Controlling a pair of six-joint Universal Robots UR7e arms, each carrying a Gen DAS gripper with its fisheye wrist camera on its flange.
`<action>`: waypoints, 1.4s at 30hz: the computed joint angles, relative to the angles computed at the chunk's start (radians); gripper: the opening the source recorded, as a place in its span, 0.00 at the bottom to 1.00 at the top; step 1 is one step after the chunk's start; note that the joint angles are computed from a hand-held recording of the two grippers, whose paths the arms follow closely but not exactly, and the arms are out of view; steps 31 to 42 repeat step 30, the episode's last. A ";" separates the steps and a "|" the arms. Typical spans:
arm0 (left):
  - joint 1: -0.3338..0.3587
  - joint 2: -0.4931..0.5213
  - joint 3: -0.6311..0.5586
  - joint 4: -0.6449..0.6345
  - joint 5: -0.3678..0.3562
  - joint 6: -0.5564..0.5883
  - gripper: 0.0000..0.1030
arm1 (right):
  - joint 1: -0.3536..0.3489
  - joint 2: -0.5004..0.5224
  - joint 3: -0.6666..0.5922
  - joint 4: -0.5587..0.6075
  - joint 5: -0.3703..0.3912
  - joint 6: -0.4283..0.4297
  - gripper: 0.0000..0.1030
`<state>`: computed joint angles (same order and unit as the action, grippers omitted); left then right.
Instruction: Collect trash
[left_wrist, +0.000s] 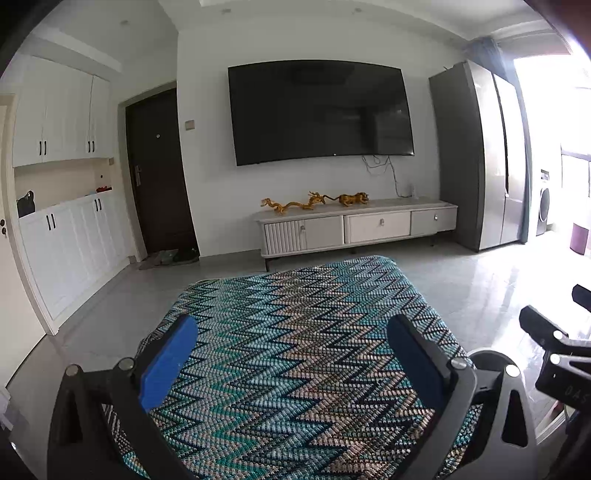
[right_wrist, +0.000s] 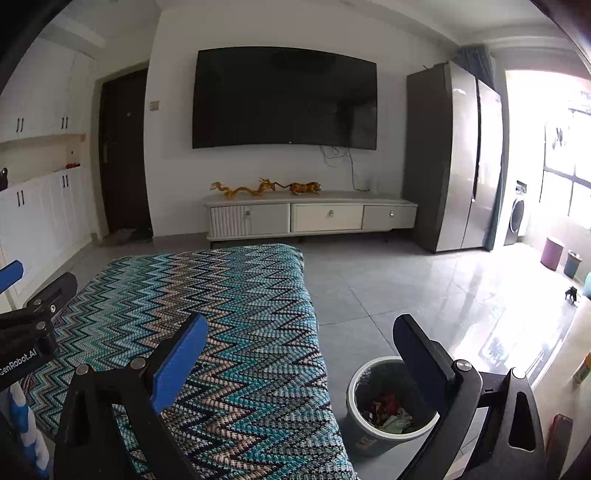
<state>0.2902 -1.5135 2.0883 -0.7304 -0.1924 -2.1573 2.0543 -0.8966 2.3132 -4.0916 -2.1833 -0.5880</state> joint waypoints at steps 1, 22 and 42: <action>0.001 0.001 0.003 -0.017 -0.002 0.018 1.00 | -0.005 -0.003 0.002 0.000 0.002 0.004 0.96; 0.075 0.046 0.036 -0.347 0.008 0.319 1.00 | -0.103 0.004 -0.015 -0.001 0.025 0.022 0.96; 0.104 0.028 0.105 -0.692 0.023 0.606 1.00 | -0.128 0.019 -0.040 0.014 0.029 0.025 0.98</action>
